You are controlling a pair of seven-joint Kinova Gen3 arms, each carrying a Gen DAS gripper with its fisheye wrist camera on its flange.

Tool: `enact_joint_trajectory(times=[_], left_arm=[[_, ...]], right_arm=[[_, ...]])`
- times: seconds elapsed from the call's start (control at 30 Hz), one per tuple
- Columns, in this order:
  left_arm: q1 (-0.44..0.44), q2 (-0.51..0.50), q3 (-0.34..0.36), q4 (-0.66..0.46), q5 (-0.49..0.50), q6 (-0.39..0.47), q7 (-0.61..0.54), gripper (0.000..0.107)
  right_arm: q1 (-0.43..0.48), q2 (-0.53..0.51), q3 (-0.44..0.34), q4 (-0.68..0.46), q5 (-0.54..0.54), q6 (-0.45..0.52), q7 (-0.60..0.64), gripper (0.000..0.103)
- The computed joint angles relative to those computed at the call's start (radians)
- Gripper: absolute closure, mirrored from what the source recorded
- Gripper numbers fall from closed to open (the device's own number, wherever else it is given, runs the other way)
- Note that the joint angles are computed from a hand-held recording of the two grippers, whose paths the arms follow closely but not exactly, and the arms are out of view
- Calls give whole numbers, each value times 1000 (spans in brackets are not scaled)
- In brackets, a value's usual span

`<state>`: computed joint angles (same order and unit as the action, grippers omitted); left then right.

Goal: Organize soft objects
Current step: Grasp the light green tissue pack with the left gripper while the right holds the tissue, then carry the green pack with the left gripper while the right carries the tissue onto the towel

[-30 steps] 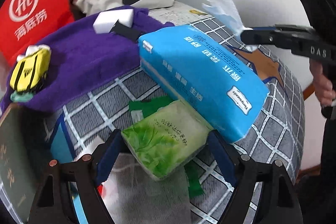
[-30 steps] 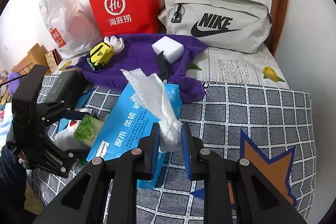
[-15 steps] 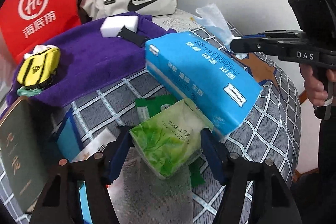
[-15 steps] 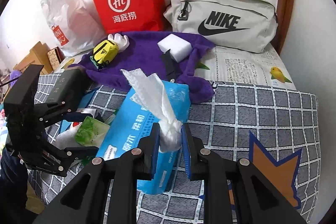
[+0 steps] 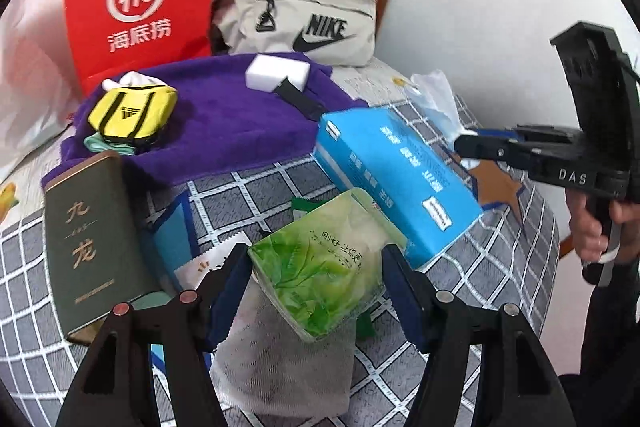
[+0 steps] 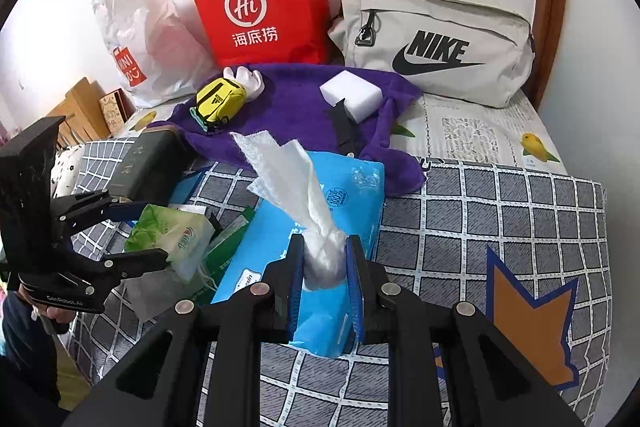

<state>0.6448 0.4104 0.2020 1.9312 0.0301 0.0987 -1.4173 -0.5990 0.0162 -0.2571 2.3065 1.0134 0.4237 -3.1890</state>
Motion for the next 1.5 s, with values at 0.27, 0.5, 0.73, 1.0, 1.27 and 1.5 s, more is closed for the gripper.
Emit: enact_joint_trajectory(times=[0.27,0.5,0.73,1.0,1.27,1.5], left_arm=[[85,-53,-117,22,-6,5,85,43],[93,-73,-149,7,-40,23,144,43],[101,-74,-184,-39,-86,65,208,43],[75,-56,-183,-99,-128,98,275,43],[42,-6,-177,-196,-152,171,311,43],[-11,47,-135,-282,-150,235,310,43]], right_arm=[[12,2,8,-27,-22,-6,41,83],[18,26,26,-78,-74,-8,146,83],[25,61,65,-134,-126,-31,247,83],[35,117,125,-205,-223,-64,396,83],[33,190,189,-288,-320,-83,557,83],[55,260,216,-361,-460,-89,742,83]])
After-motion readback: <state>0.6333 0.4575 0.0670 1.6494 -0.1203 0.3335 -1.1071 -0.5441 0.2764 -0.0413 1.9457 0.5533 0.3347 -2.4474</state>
